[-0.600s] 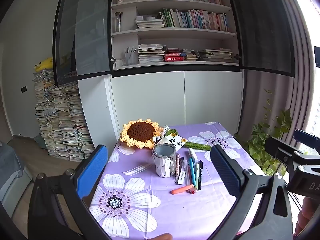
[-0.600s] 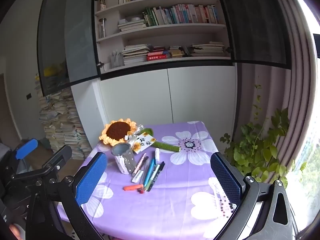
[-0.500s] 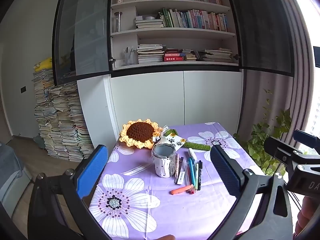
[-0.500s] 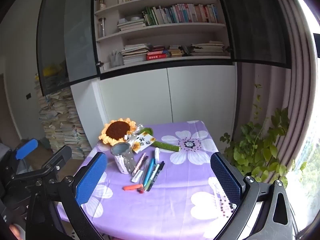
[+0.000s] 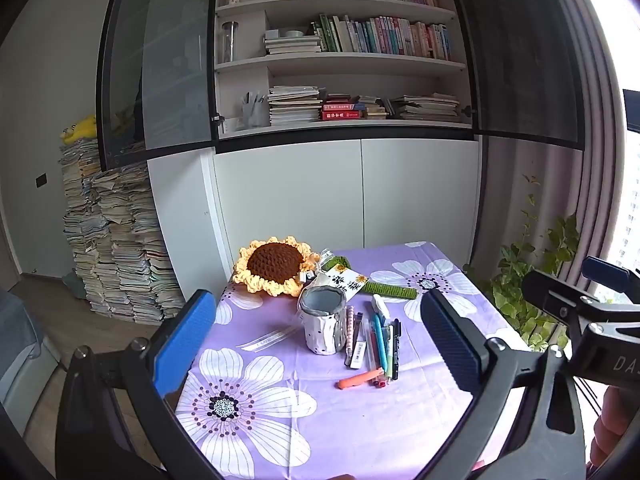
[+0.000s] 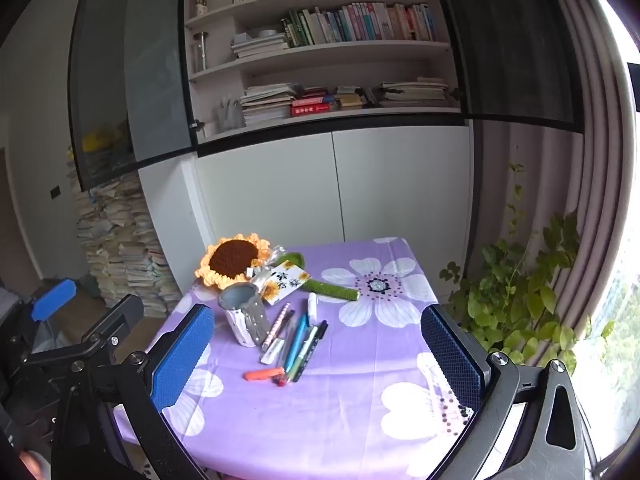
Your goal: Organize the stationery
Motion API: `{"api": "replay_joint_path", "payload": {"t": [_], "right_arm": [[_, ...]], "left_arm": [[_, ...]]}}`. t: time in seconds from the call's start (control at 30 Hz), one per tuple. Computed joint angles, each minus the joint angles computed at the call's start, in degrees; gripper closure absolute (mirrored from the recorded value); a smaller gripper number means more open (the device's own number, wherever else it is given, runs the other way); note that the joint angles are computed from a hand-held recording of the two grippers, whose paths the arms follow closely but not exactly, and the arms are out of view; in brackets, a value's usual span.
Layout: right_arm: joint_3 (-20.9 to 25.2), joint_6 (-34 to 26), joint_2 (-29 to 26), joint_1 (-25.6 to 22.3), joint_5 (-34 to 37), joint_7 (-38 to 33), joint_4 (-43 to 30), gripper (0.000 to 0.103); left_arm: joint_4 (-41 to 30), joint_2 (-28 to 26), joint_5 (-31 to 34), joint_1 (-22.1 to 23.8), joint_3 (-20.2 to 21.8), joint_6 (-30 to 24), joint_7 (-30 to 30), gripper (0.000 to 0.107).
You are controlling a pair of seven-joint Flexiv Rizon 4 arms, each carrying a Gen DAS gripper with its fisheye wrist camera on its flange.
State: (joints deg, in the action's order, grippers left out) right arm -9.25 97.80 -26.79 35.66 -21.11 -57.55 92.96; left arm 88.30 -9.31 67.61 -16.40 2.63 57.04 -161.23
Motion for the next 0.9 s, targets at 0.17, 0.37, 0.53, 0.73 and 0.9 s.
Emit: {"api": "replay_joint_path", "payload": {"t": [0.17, 0.37, 0.53, 0.73, 0.9], "right_arm": [[-0.72, -0.35, 0.28, 0.59, -0.13, 0.25, 0.06, 0.000], [0.34, -0.03, -0.36, -0.29, -0.13, 0.14, -0.25, 0.000], [-0.50, 0.67, -0.54, 0.35, 0.48, -0.48, -0.25, 0.000], [0.40, -0.11, -0.58, -0.22, 0.74, -0.93, -0.52, 0.000], [1.06, -0.18, -0.73, -0.75, 0.56, -0.92, -0.73, 0.000]], "left_arm": [[0.08, -0.24, 0.16, 0.12, 0.13, 0.46, -0.26, 0.005], [0.18, -0.20, 0.32, -0.02, 0.23, 0.68, -0.27, 0.005], [0.10, -0.33, 0.05, 0.05, 0.18, 0.62, 0.10, 0.005], [0.07, -0.53, -0.13, 0.00, 0.33, 0.61, 0.30, 0.005], [-0.22, -0.87, -0.32, 0.14, 0.41, 0.48, 0.74, 0.005]]}}
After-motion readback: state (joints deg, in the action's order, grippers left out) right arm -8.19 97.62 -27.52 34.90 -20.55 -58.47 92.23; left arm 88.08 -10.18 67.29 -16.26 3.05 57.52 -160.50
